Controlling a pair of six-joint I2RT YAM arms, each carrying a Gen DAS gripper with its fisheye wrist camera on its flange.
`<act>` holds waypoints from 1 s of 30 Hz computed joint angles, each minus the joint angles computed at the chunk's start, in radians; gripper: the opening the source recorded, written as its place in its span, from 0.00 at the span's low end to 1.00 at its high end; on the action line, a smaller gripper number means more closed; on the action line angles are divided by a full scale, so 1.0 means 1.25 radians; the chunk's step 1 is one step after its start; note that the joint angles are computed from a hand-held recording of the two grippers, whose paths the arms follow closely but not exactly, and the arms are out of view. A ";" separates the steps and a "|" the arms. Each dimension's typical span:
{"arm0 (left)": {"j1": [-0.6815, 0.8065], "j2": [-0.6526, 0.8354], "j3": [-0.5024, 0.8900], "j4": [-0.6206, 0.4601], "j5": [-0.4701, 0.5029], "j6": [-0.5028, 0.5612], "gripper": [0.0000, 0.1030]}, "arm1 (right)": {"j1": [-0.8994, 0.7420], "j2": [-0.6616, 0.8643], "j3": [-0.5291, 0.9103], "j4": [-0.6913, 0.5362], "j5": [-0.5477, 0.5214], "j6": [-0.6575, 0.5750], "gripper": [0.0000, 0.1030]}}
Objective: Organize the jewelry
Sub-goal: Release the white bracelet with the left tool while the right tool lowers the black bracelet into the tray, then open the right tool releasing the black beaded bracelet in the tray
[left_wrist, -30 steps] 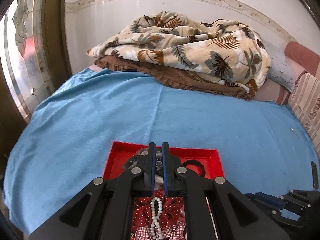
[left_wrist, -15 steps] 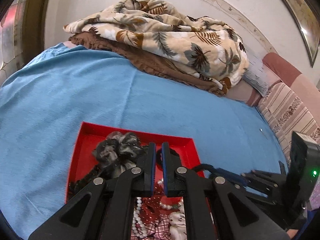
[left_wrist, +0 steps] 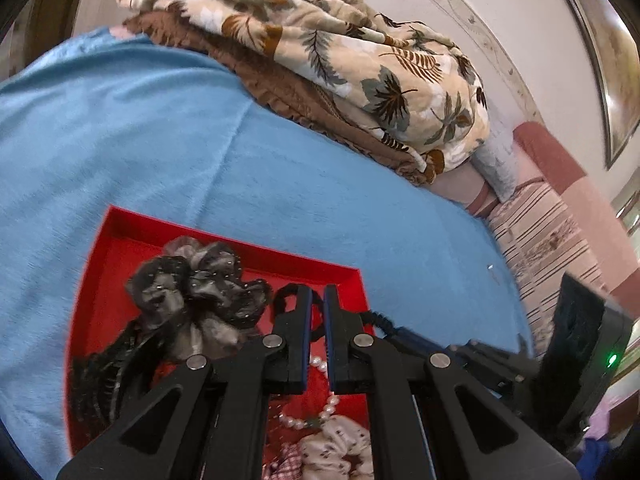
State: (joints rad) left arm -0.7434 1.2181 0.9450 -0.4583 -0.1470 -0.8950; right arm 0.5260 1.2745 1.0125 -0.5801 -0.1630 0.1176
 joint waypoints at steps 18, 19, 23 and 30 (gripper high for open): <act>0.110 -0.016 -0.116 0.203 0.233 -0.078 0.05 | 0.015 0.016 -0.029 0.003 0.023 -0.005 0.10; 0.127 -0.033 -0.142 0.233 0.263 -0.093 0.05 | 0.018 0.013 -0.030 0.003 0.026 -0.004 0.10; 0.156 -0.066 -0.189 0.277 0.301 -0.130 0.05 | 0.018 -0.004 -0.035 -0.002 0.024 0.003 0.10; 0.138 -0.079 -0.174 0.233 0.263 -0.118 0.05 | -0.021 -0.068 -0.034 -0.034 -0.020 -0.003 0.10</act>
State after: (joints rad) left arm -0.5707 1.1193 0.7279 -0.1670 0.1820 -1.0425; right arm 0.5003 1.1894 0.9700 -0.6224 -0.1880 0.1133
